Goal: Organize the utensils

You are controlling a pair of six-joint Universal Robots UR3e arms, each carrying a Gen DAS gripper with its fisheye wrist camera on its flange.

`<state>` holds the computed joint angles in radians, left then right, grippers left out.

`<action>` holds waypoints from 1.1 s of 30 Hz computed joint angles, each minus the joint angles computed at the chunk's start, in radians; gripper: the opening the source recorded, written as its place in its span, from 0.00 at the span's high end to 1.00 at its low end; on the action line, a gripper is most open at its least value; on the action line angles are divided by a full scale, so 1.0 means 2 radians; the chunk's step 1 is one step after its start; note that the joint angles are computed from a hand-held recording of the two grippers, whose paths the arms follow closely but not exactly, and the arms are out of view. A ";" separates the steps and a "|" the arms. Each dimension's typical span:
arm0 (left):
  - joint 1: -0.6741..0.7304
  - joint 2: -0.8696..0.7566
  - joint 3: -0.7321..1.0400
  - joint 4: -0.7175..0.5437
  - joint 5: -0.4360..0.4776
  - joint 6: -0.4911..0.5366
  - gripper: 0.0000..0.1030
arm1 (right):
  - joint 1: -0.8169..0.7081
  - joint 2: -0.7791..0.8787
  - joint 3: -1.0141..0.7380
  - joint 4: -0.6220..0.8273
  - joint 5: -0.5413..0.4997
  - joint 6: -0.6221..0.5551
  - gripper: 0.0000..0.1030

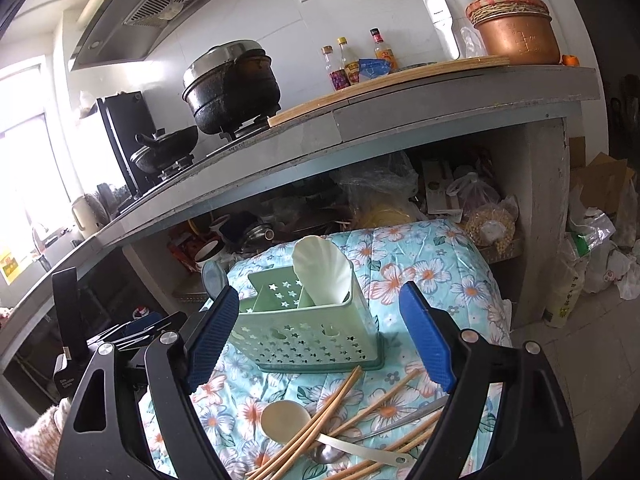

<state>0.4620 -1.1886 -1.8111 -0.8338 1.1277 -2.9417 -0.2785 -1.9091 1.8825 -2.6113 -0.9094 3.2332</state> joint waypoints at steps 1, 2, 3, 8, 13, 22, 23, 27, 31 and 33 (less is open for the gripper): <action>-0.002 0.000 0.000 0.001 0.001 0.000 0.29 | -0.001 -0.001 0.001 0.002 0.002 -0.001 0.22; -0.003 0.000 -0.002 0.002 0.000 -0.001 0.29 | -0.003 -0.001 0.001 0.004 0.004 -0.002 0.22; -0.004 -0.002 -0.001 0.002 0.000 0.000 0.29 | -0.004 -0.002 0.003 0.005 0.006 -0.004 0.22; -0.010 -0.007 0.000 0.003 0.002 0.005 0.29 | -0.007 -0.005 0.005 0.011 0.011 -0.007 0.22; -0.010 -0.009 0.001 0.002 0.001 0.008 0.29 | -0.008 -0.003 0.003 0.015 0.013 -0.008 0.22; -0.011 -0.010 -0.001 0.005 0.003 0.010 0.29 | -0.006 -0.002 0.002 0.022 0.012 -0.010 0.22; -0.012 -0.011 -0.001 0.006 0.004 0.009 0.29 | -0.006 -0.002 0.002 0.023 0.013 -0.011 0.22; -0.010 -0.010 -0.003 0.007 0.005 0.010 0.29 | -0.002 0.002 -0.002 0.026 0.010 -0.011 0.22; -0.011 -0.011 -0.002 0.008 0.005 0.010 0.29 | -0.002 0.003 -0.002 0.026 0.010 -0.012 0.22; -0.010 -0.012 -0.002 0.008 0.006 0.010 0.29 | -0.002 0.002 -0.001 0.026 0.011 -0.012 0.22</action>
<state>0.4427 -1.2122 -1.8155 -0.8187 1.1394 -2.9208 -0.2832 -1.9049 1.8798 -2.5584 -0.8875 3.2087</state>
